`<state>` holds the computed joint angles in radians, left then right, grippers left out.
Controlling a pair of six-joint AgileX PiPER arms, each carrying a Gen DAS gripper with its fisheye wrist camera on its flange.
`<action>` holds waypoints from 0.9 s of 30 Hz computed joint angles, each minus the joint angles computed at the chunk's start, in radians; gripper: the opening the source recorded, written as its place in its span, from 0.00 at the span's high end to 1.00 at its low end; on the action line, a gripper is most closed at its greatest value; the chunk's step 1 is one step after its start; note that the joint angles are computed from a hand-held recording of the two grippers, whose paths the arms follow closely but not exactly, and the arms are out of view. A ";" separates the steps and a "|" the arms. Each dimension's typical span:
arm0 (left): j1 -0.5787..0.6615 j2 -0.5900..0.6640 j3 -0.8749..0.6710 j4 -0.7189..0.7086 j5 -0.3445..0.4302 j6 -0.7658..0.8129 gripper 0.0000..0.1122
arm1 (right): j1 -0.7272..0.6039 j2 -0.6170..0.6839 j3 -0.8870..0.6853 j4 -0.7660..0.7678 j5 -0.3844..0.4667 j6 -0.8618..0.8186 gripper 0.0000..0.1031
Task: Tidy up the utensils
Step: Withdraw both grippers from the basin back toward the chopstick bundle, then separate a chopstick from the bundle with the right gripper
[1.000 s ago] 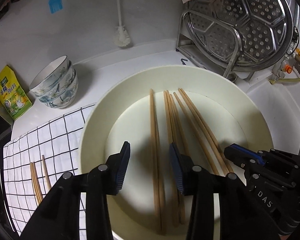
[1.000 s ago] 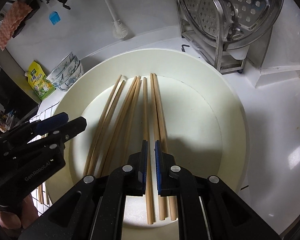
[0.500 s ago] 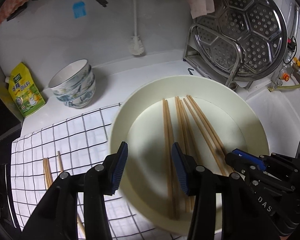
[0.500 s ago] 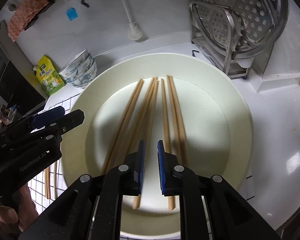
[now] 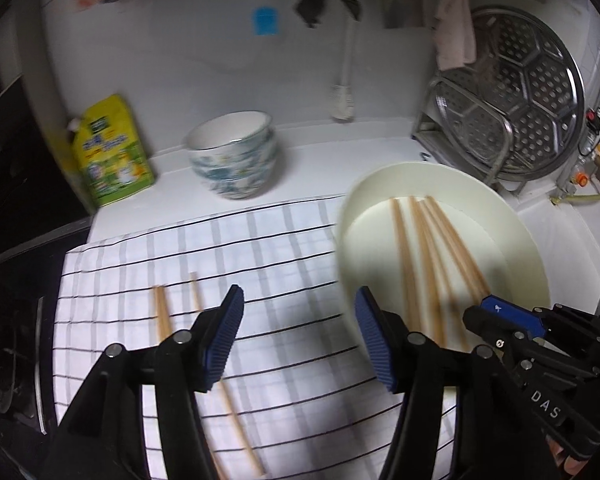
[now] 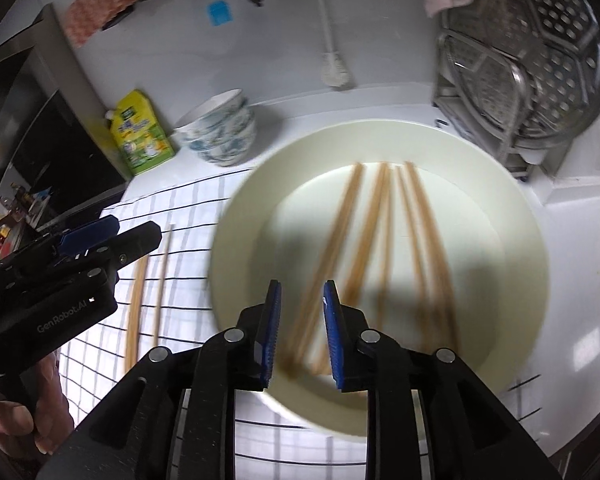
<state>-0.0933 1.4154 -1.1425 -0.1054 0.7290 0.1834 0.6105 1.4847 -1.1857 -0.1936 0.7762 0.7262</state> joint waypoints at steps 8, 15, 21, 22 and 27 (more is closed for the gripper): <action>0.276 -0.045 0.045 -0.126 0.040 0.219 0.45 | 0.149 0.117 -0.135 -0.021 0.011 0.046 0.72; 0.504 -0.032 0.091 -0.215 0.050 0.402 0.44 | 0.240 0.237 -0.257 0.002 0.032 0.039 0.70; 0.631 0.014 0.128 -0.258 0.040 0.512 0.40 | 0.284 0.333 -0.315 0.030 0.043 0.040 0.66; 0.646 0.027 0.131 -0.263 0.037 0.526 0.40 | 0.289 0.353 -0.324 0.034 0.043 0.042 0.64; 0.674 0.057 0.157 -0.279 0.017 0.574 0.38 | 0.302 0.421 -0.344 0.032 0.054 0.035 0.59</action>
